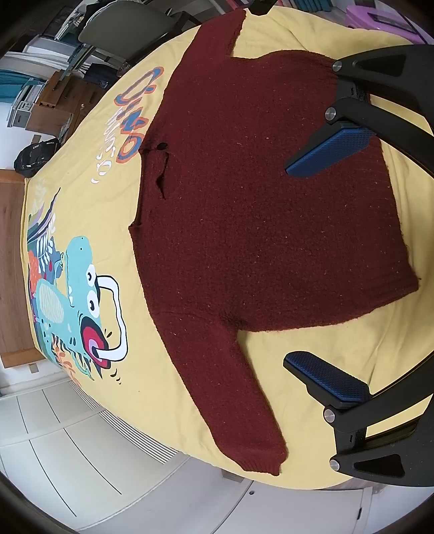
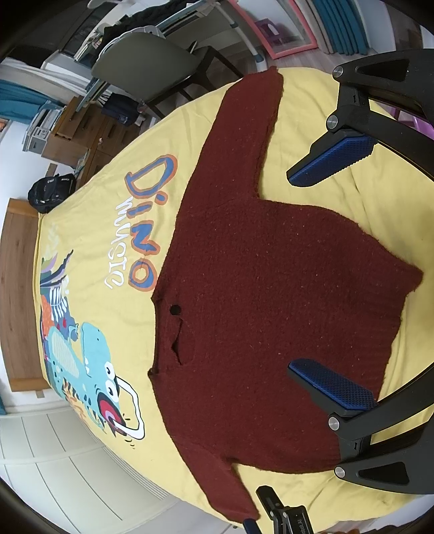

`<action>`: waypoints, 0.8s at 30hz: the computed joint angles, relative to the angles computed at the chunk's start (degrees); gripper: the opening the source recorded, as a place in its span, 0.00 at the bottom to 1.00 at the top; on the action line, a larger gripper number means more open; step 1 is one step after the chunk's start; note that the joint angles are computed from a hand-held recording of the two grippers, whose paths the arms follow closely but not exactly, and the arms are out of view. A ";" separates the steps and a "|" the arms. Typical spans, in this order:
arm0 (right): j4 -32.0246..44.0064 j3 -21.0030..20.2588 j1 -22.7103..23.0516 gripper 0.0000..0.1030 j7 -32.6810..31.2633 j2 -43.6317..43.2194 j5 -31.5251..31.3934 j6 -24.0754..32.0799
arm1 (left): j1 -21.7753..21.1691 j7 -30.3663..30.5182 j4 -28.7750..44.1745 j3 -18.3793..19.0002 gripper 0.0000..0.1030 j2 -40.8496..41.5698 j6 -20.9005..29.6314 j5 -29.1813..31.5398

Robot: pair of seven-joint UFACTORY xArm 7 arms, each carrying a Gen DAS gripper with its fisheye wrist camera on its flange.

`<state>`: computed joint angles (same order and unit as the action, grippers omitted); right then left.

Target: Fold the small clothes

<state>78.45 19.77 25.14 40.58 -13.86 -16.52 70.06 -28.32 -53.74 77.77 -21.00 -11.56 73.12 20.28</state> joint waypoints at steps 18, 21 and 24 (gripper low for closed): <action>0.01 -0.15 0.02 1.00 -0.52 0.06 0.22 0.52 | -0.19 0.36 0.05 0.23 0.99 0.51 0.40 0.01; -0.20 -0.20 0.00 1.00 -0.42 -0.09 0.34 0.40 | -0.23 0.38 0.20 0.17 0.99 0.61 0.77 0.29; -0.42 -0.27 -0.04 1.00 -0.59 -0.08 0.51 0.26 | -0.28 0.36 0.09 0.21 0.99 0.52 0.75 0.26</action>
<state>78.03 19.50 25.11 39.99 -13.94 -16.00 70.32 -28.60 -53.39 77.87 -20.79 -11.04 73.86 20.54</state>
